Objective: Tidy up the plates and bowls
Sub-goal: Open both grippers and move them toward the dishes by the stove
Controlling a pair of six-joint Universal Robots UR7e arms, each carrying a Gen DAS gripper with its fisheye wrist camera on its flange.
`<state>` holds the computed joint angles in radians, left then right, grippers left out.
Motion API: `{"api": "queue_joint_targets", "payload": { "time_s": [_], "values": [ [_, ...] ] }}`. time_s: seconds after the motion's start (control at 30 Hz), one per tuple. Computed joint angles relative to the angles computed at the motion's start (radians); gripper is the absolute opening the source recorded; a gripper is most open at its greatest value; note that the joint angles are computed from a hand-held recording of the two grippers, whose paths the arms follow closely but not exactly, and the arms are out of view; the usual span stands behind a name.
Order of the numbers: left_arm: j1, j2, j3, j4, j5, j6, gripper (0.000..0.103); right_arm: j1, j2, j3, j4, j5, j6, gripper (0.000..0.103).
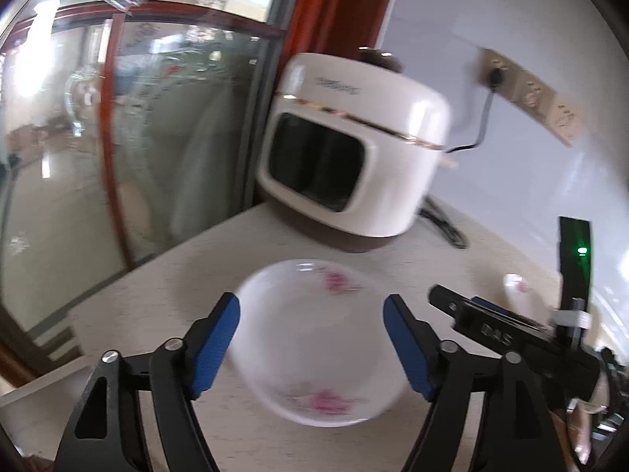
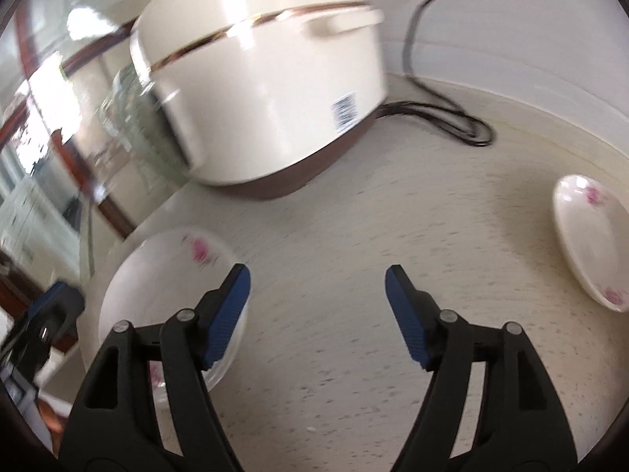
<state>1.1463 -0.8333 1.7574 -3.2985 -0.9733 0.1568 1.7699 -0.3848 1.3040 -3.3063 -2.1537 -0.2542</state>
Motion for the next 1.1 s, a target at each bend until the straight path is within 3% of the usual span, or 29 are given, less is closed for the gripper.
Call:
{"api": "queue_joint_targets", "payload": {
  "time_s": [0.1,0.23,0.33,0.43,0.6,0.73,0.9,1.1],
  "values": [
    [0.002,-0.006,-0.019,0.068,-0.079,-0.01,0.083,-0.007,-0.014,0.03,-0.087,-0.026,0.073,0.081],
    [0.006,-0.005,-0.069,0.178,-0.172,-0.042,0.084,-0.019,-0.043,0.084,-0.196,-0.078,0.234,0.081],
    [-0.005,0.019,-0.115,0.244,-0.173,-0.059,0.085,-0.026,-0.063,0.122,-0.24,-0.122,0.355,0.081],
    [0.002,0.058,-0.184,0.321,-0.234,-0.046,0.085,-0.036,-0.075,0.166,-0.326,-0.149,0.457,0.081],
    [-0.02,0.124,-0.28,0.412,-0.238,0.091,0.085,-0.027,-0.067,0.181,-0.47,-0.232,0.478,0.081],
    [-0.03,0.2,-0.411,0.524,-0.263,0.144,0.085,-0.032,-0.079,0.203,-0.499,-0.258,0.533,0.081],
    [-0.028,0.3,-0.602,0.741,-0.379,0.159,0.085,-0.042,-0.086,0.215,-0.521,-0.289,0.557,0.081],
    [-0.032,0.467,-0.886,1.017,-0.415,0.124,0.085,-0.055,-0.084,0.201,-0.538,-0.331,0.549,0.081]
  ]
}}
